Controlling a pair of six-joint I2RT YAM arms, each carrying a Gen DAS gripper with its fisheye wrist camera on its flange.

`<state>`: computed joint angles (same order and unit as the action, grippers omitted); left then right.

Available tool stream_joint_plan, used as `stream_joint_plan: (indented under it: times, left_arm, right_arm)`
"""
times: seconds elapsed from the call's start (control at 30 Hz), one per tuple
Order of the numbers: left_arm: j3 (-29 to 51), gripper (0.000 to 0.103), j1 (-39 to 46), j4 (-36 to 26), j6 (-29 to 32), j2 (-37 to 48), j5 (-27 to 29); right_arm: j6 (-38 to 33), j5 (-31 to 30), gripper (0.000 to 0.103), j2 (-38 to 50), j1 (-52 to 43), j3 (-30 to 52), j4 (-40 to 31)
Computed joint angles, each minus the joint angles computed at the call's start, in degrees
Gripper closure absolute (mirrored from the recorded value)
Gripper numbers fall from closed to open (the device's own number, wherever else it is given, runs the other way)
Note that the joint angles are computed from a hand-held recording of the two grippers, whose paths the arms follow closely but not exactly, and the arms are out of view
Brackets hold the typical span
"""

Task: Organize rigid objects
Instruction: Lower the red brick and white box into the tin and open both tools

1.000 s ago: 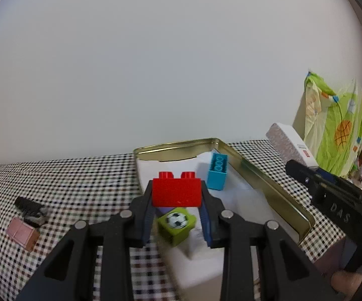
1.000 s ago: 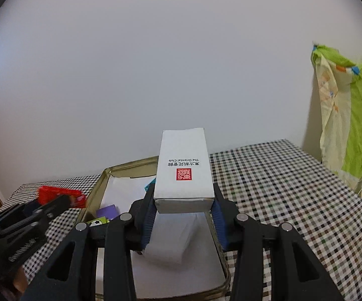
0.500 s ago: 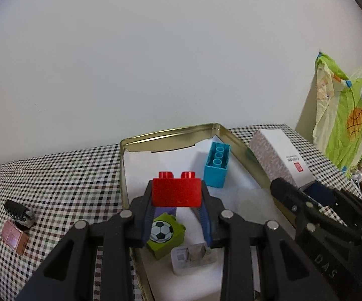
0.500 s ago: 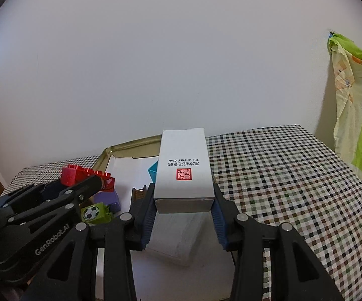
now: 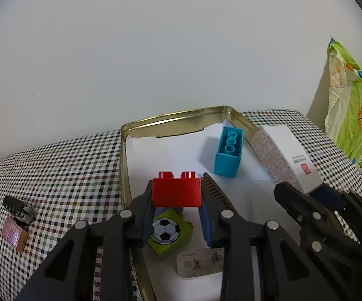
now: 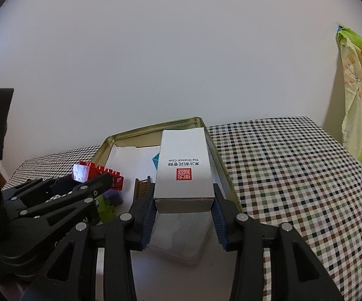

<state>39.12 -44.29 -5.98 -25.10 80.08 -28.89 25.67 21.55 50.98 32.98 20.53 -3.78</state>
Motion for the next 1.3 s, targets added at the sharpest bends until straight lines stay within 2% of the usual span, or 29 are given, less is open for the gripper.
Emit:
stream_joint_plan:
  times: [0.17,0.2,0.23,0.27,0.33,0.37,0.4,0.47,0.63,0.9,1.0,1.1,1.13,1.17,1.2,1.27,1.3]
  left_arm:
    - [0.4,0.071,0.7,-1.0,-1.0,0.1,-0.1]
    - [0.4,0.058,1.1,-1.4,-1.6,-0.2,0.1]
    - [0.8,0.038,1.2,-2.0,-2.3,-0.1,0.2]
    - [1.4,0.030,1.3,-3.1,-3.7,0.2,-0.7]
    - [0.9,0.003,1.3,-3.8,-6.0,-1.1,-3.0]
    - [0.5,0.000,1.0,-4.0,-6.9,-2.1,-4.8]
    - [-0.3,0.001,0.8,-3.4,-6.9,-3.3,-5.7]
    - [-1.5,0.001,0.4,-2.6,-6.0,-5.4,-6.2]
    - [-4.8,0.000,-1.7,-0.3,-4.7,-8.0,-10.2]
    - [-9.5,0.000,-1.9,3.2,-2.4,-13.0,-12.6]
    - [-11.4,0.000,-1.9,3.9,-2.1,-14.5,-14.4]
    - [-12.9,0.000,-0.2,4.1,-1.8,-16.2,-13.6]
    - [-13.5,0.000,0.1,3.9,-1.9,-17.0,-13.5]
    - [-14.1,0.000,0.6,3.9,-1.8,-17.8,-13.5]
    - [-14.6,0.000,0.9,3.8,-1.6,-18.5,-13.8]
    - [-15.5,0.000,1.7,4.0,-1.3,-19.7,-13.8]
    - [-15.9,0.000,2.2,4.1,-1.3,-20.1,-13.5]
  right_arm:
    - [-0.1,-2.2,0.059,-1.2,-0.6,-0.7,0.4]
    - [-1.6,-4.5,0.059,-0.1,-3.4,-1.6,3.3]
    - [-1.7,-4.4,0.059,-0.6,-3.3,-1.8,3.3]
    - [-1.1,-2.3,0.058,-1.6,-1.5,-1.6,2.2]
    - [0.0,-0.6,0.058,-3.5,0.0,-1.6,1.1]
    - [0.4,-0.6,0.052,-4.8,-0.1,-2.0,1.0]
    - [0.8,-0.2,0.039,-6.1,-0.1,-2.4,0.9]
    - [1.1,2.0,0.025,-9.5,0.0,-3.8,1.3]
    - [3.0,7.7,0.024,-16.1,2.7,-5.1,-0.1]
    - [5.2,9.1,0.023,-18.6,0.0,-5.8,-1.6]
    - [5.0,15.2,0.024,-19.4,4.0,-5.7,-2.2]
    - [4.8,25.2,0.024,-20.3,11.1,-5.2,-3.5]
    - [4.0,29.6,0.023,-20.3,14.0,-5.4,-2.6]
    - [2.6,37.8,0.023,-20.7,19.2,-6.0,-0.7]
    - [1.6,42.8,0.017,-20.8,22.4,-6.3,0.6]
    - [-5.2,55.1,0.001,-20.3,29.7,-8.9,10.7]
    - [-13.7,59.6,0.001,-19.0,32.2,-11.8,23.1]
